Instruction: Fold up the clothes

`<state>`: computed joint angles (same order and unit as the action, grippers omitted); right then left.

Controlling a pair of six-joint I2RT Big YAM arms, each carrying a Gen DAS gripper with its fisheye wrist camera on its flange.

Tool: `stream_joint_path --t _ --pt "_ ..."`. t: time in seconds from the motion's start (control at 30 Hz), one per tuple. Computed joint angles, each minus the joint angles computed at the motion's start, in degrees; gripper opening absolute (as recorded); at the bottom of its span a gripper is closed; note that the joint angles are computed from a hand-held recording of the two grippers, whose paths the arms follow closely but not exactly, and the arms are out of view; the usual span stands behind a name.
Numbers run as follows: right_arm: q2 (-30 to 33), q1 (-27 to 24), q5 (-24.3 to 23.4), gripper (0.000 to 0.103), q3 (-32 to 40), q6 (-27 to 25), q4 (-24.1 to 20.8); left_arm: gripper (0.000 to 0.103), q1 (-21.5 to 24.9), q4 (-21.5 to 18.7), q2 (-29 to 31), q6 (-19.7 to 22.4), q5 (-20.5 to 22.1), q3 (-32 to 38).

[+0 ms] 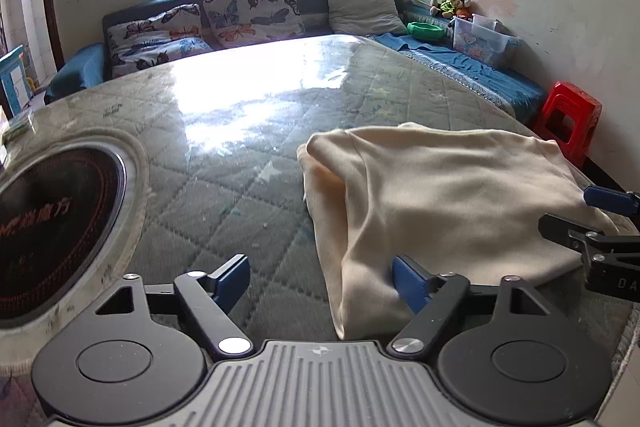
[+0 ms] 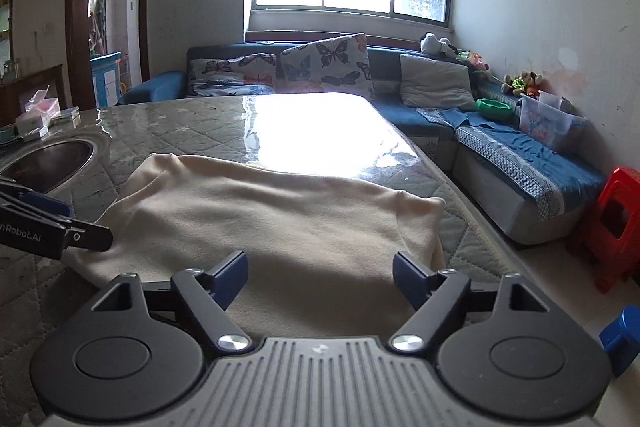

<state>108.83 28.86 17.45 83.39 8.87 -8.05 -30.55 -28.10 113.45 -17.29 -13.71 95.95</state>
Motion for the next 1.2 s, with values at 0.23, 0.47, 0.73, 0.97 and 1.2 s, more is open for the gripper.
stream_joint_path --t 0.23,0.47,0.73,0.97,1.2 --pt "-0.4 -0.1 0.8 0.094 -0.2 2.6 -0.8 0.094 -0.7 0.6 -1.6 -0.1 -1.5 -2.9" --pt "-1.3 0.9 1.9 0.101 -1.0 4.5 -1.4 0.1 -1.2 0.5 -2.9 -0.5 -2.3 -5.0" --pt "-1.9 1.8 3.6 0.103 -1.8 6.5 -2.6 0.103 -2.4 -1.5 -3.4 0.5 -4.9 -5.4" --pt "-2.3 2.7 5.9 0.103 -2.6 7.5 -3.6 0.103 -3.0 -2.0 -3.8 0.3 -5.1 -6.0" --pt "-2.8 3.1 6.4 0.103 -3.6 10.3 -4.2 0.103 -3.3 -2.1 -4.3 -0.2 -5.0 -6.9"
